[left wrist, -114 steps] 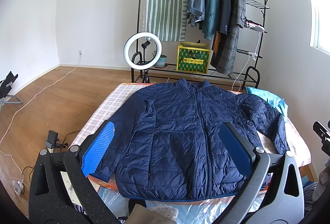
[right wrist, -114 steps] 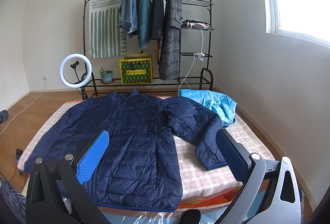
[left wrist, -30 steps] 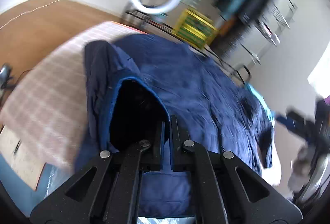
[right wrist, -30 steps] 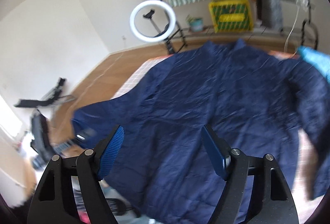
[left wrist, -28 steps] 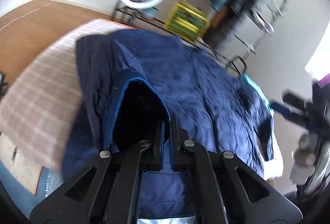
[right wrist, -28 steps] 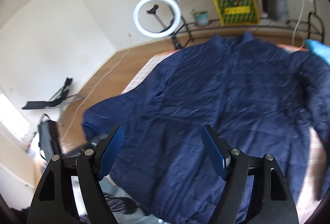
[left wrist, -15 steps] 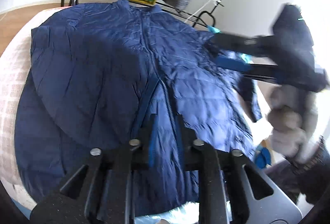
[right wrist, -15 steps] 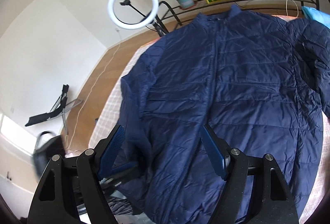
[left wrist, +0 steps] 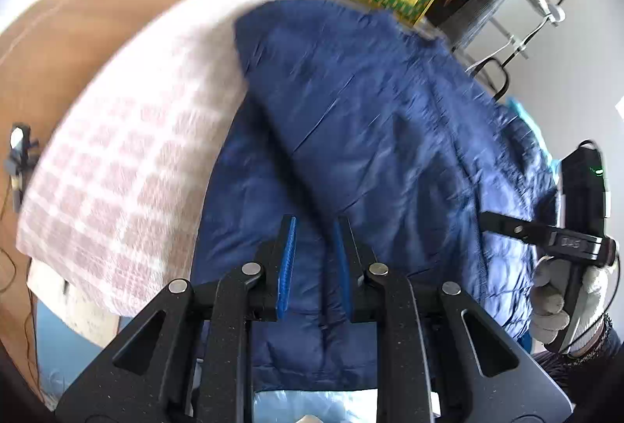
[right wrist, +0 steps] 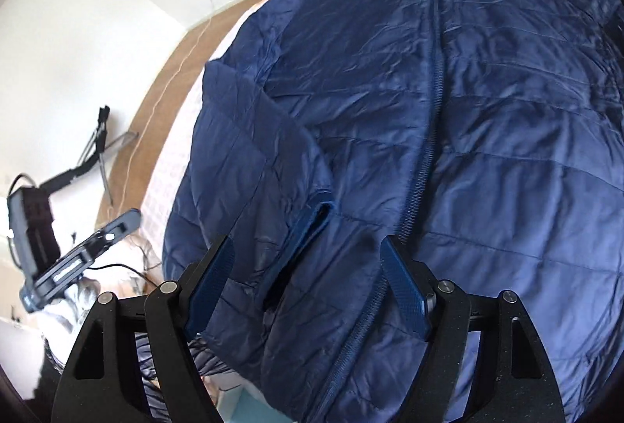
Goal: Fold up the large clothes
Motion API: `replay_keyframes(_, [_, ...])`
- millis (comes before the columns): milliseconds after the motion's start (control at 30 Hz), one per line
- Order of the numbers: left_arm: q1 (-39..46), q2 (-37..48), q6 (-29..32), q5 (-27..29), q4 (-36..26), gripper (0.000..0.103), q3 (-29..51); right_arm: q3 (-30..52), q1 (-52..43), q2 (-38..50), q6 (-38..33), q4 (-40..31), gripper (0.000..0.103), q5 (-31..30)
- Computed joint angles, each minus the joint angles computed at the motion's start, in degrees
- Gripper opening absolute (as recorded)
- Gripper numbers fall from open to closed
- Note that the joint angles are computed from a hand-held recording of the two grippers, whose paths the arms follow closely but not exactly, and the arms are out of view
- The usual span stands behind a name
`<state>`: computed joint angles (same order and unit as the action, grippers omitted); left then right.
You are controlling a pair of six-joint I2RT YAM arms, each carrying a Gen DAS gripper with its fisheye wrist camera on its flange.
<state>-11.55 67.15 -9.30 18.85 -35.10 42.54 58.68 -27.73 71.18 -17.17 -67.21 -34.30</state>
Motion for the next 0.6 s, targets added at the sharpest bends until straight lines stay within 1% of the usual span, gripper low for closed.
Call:
replay_keyframes(33, [-0.17,1.16,-0.43,-0.88,0.67,0.018,-0.32,-0.36,1.14,-0.12,1.23,0.96,0.077,0.4])
replay_keyframes(67, [0.66,2.51,-0.18,-0.01,1.06,0.018,-0.53,-0.65,2.68,0.1,2.9,2.13,0.077,1.08])
replay_keyframes(100, [1.9,3.95,0.2,1.57,1.08,0.018,-0.23,-0.65,4.14,0.87,4.1,3.02,0.075,1.89])
replay_keyframes(133, [3.25,4.36,-0.22,3.47,0.97,0.018,-0.35,-0.09,5.54,2.06,4.48,3.31,0.066,2.39])
replay_keyframes(167, [4.41,4.41,-0.71,5.04,0.8,0.018,-0.04,0.71,7.0,3.17,4.0,3.33,0.03,2.67])
replay_keyframes(200, [5.42,3.71,-0.79,5.66,0.69,0.018,0.31,2.03,8.75,4.48,3.61,2.94,0.006,4.14])
replay_keyframes(233, [5.81,3.0,-0.77,5.17,0.43,0.018,0.75,4.07,10.02,6.05,3.35,2.14,0.006,5.55])
replay_keyframes(333, [6.41,1.98,-1.06,3.94,0.51,0.018,2.9,8.52,10.05,7.67,3.44,1.87,0.006,6.24])
replay_keyframes(400, [6.65,2.59,-0.02,3.1,-0.28,0.018,5.5,12.86,7.93,8.91,1.93,1.24,0.005,6.72])
replay_keyframes(467, [5.67,4.31,1.35,1.29,-0.22,0.018,8.17,19.02,4.23,11.39,-0.1,-0.94,0.005,5.73])
replay_keyframes(500, [5.17,5.23,2.19,0.34,-0.11,0.018,9.52,20.83,2.71,12.09,-1.0,-1.56,0.005,5.5])
replay_keyframes(600, [3.06,9.94,4.14,-3.12,0.99,0.018,14.91,29.08,-2.05,16.0,-3.15,-2.99,0.005,5.18])
